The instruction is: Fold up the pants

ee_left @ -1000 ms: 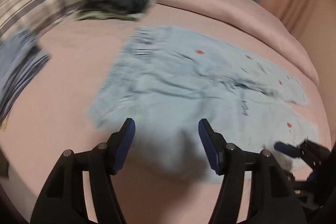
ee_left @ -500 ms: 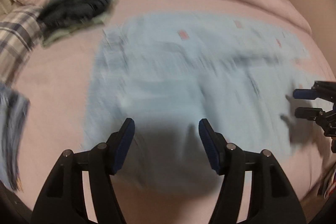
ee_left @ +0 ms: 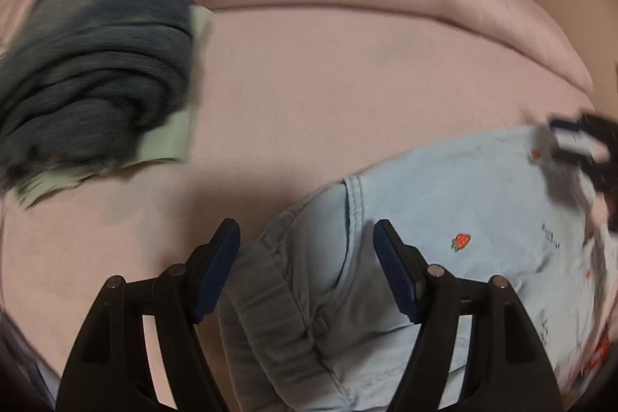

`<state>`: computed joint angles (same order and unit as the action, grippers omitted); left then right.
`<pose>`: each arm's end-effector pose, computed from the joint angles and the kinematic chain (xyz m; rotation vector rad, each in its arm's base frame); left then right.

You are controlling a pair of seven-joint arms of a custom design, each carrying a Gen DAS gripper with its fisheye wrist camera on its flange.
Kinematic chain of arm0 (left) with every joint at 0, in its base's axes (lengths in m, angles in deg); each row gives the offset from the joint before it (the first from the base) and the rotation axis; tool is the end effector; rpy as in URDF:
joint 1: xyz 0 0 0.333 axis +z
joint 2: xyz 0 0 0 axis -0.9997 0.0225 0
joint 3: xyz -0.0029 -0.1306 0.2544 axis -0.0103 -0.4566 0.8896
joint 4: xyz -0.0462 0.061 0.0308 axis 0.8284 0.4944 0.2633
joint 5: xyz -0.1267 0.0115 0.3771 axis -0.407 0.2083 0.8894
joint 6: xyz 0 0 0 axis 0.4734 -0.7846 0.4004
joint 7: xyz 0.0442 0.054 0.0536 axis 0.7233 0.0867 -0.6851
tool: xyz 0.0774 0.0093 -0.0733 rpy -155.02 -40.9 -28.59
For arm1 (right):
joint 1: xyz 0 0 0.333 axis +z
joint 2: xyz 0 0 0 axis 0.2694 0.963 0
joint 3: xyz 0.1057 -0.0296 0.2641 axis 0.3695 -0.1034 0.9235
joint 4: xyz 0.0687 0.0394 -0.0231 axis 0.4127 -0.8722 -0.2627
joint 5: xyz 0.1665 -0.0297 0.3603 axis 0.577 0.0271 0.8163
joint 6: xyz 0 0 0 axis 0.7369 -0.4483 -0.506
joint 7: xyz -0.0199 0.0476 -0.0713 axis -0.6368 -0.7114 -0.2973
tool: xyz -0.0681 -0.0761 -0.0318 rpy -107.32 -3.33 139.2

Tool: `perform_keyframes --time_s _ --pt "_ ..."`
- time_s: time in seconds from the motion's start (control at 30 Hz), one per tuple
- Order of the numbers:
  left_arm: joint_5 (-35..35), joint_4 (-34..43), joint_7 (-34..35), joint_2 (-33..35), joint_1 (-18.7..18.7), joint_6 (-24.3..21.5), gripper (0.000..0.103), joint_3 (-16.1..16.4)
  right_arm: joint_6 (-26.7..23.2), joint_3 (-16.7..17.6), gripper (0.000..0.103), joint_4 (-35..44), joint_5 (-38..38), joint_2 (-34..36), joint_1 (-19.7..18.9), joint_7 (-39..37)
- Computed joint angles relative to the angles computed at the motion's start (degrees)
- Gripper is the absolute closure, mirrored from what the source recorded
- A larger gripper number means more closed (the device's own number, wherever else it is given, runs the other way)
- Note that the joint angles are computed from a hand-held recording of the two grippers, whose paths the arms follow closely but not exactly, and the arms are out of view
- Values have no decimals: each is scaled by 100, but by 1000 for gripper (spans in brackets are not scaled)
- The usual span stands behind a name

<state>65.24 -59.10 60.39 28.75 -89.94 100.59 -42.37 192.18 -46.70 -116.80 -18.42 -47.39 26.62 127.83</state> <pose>0.6015 -0.0976 0.5226 -1.4707 2.5168 -0.6769 0.4802 0.0599 0.5495 -2.1161 1.4340 -0.4138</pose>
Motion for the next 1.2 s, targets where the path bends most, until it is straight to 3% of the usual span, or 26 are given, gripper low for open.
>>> perform_keyframes --time_s 0.1,0.2,0.27,0.3,0.37,0.4,0.57,0.7,0.87,1.0,1.2 --pt "71 533 214 443 25 -629 26 -22 -563 -130 38 593 -87 576 -81 -211" --pt "123 841 422 686 45 -861 25 -84 -1130 -118 38 1034 -155 1049 -228 -290" --pt "225 997 474 805 31 -946 36 -118 -1385 -98 41 1178 -35 1178 -275 -464" --pt "258 1028 525 810 33 -997 43 -132 -1390 -60 62 1153 -37 1133 -285 -581" --pt "175 1215 551 868 40 -1235 76 -170 -1632 -83 93 1222 240 1091 -241 -958" --pt "114 1259 576 871 41 -1295 79 -191 -1570 -19 95 1171 172 1010 -237 -1070" --pt "390 688 424 626 -149 -563 76 -236 -1181 130 97 1096 -209 945 -296 -904" --pt "344 566 154 569 -216 -484 73 -245 -1068 156 97 970 -374 1009 -353 -501" --pt "907 -22 -172 53 -464 136 84 -313 -871 329 97 777 -938 620 -354 -170" --pt "543 -905 -68 -853 -575 539 87 -252 -645 364 97 451 -1226 -34 -299 -19" --pt "337 -2134 643 -2476 -733 855 90 140 -453 545 97 -391 -1632 -1377 -198 206"
